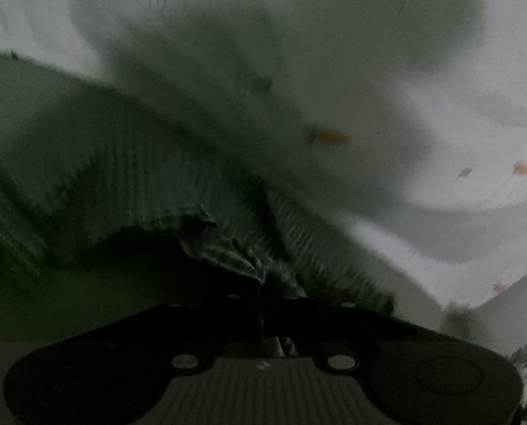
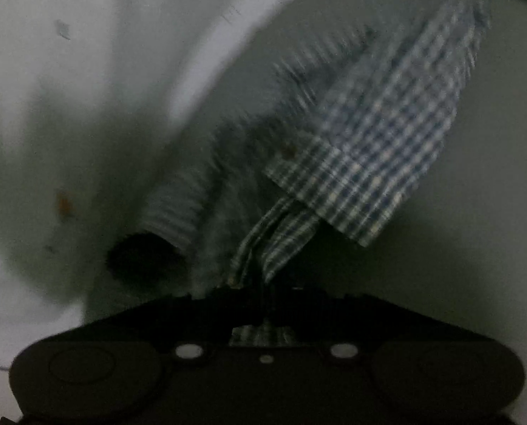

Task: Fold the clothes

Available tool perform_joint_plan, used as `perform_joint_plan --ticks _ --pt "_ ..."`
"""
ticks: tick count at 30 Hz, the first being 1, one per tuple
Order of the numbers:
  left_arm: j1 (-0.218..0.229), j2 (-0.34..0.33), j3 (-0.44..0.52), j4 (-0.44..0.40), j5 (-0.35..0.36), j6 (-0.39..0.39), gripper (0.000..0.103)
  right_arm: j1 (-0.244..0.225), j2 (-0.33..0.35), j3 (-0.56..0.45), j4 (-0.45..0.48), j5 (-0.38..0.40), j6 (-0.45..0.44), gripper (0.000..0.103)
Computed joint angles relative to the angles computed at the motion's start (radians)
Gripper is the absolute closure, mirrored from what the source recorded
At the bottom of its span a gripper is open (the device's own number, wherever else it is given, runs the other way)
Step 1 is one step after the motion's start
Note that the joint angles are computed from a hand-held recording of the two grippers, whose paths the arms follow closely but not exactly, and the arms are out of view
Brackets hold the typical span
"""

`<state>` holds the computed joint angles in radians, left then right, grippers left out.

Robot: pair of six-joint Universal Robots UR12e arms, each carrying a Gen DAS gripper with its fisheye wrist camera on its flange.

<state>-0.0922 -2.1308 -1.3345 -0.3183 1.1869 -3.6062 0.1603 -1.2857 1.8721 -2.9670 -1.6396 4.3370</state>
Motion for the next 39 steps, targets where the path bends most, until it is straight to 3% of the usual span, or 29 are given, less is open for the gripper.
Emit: perform_joint_plan --ticks 6,9,11,14,17,20,22,25,27,29,31,34,36,39 --pt "0.026 0.108 -0.104 0.241 0.040 -0.042 0.103 -0.009 -0.072 0.064 -0.250 -0.041 -0.011 0.100" --pt "0.039 0.159 -0.136 0.351 0.061 -0.020 0.103 -0.023 -0.090 0.075 -0.359 -0.032 -0.045 0.100" --pt "0.042 0.192 -0.152 0.395 0.082 0.001 0.103 -0.035 -0.102 0.082 -0.426 -0.015 -0.047 0.100" --pt "0.054 0.245 -0.194 0.441 0.075 -0.028 0.103 -0.044 -0.130 0.106 -0.479 0.010 -0.035 0.100" --pt "0.056 0.307 -0.265 0.382 0.086 -0.014 0.103 -0.037 -0.165 0.145 -0.434 -0.001 -0.045 0.100" --pt "0.051 0.373 -0.351 0.221 0.124 0.005 0.103 -0.024 -0.184 0.198 -0.338 -0.004 0.006 0.100" --pt "0.047 0.410 -0.409 0.089 0.158 -0.040 0.103 -0.012 -0.208 0.237 -0.222 0.010 0.061 0.099" --pt "0.037 0.449 -0.471 -0.126 0.213 -0.091 0.103 -0.003 -0.240 0.254 0.047 0.070 0.113 0.095" --pt "0.028 0.466 -0.492 -0.203 0.253 -0.108 0.103 0.012 -0.250 0.249 0.163 0.070 0.113 0.088" --pt "0.025 0.478 -0.508 -0.213 0.265 -0.115 0.102 0.031 -0.257 0.245 0.197 0.029 0.093 0.077" --pt "0.024 0.473 -0.507 -0.164 0.252 -0.127 0.091 0.050 -0.257 0.230 0.192 -0.047 0.067 0.064" --pt "0.021 0.454 -0.488 -0.094 0.241 -0.117 0.083 0.065 -0.238 0.197 0.166 -0.152 -0.024 0.061" --pt "0.018 0.442 -0.475 -0.060 0.237 -0.077 0.078 0.073 -0.218 0.169 0.134 -0.202 -0.113 0.051" --pt "0.011 0.397 -0.428 -0.032 0.196 -0.014 0.070 0.064 -0.182 0.135 0.065 -0.178 -0.231 0.050"
